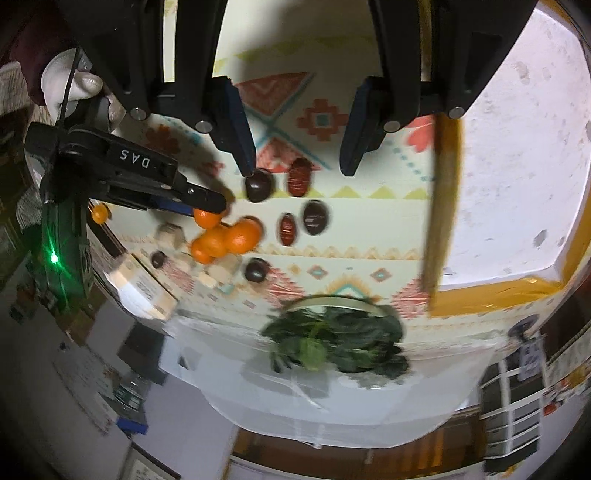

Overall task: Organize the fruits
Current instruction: 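Grasp a dark plum with the left tool while the right tool grasps a mandarin, then carry plum and mandarin over the yellow-rimmed tray and open both tools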

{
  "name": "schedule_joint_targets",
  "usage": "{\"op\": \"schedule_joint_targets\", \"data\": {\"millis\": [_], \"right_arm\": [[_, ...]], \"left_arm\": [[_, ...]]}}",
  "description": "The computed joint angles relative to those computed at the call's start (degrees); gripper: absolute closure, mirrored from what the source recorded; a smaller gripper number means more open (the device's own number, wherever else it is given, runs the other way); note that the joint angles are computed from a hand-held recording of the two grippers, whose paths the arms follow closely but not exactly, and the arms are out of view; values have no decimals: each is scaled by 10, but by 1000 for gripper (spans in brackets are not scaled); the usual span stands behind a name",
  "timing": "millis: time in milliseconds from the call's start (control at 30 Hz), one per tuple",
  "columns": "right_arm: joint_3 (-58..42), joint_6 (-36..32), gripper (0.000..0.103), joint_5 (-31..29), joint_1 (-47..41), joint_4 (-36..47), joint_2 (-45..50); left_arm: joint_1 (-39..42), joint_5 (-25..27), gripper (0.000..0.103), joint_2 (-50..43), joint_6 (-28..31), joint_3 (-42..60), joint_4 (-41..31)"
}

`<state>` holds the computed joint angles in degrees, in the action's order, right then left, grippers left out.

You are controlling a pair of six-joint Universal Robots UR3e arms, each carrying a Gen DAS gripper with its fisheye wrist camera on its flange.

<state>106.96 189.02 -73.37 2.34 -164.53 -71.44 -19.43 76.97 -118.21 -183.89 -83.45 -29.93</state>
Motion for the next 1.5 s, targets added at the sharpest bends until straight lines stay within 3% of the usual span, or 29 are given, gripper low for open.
{"op": "schedule_joint_targets", "data": {"millis": [300, 400, 500, 833, 933, 1233, 1367, 1500], "right_arm": [[121, 27, 67, 56, -72, -75, -59], [125, 26, 67, 58, -72, -87, -60], [124, 24, 67, 55, -67, -93, -60], [135, 24, 65, 63, -75, -96, -65], [133, 23, 65, 63, -75, -92, -64], [127, 15, 66, 38, -51, -105, -62], [110, 11, 66, -16, -9, -88, -82], [79, 21, 66, -8, 39, -49, -118]], "left_arm": [[-55, -4, 58, -126, 61, 196, -79], [-61, 2, 67, -169, 78, 262, -124], [-75, 51, 67, -184, 89, 285, -124], [-73, 92, 68, -208, 85, 300, -135], [-73, 106, 81, -204, 74, 278, -110], [-53, 62, 81, -89, 8, 111, 2], [-20, 38, 81, 2, -18, -3, 54], [50, 17, 81, 119, -33, -149, 103]]}}
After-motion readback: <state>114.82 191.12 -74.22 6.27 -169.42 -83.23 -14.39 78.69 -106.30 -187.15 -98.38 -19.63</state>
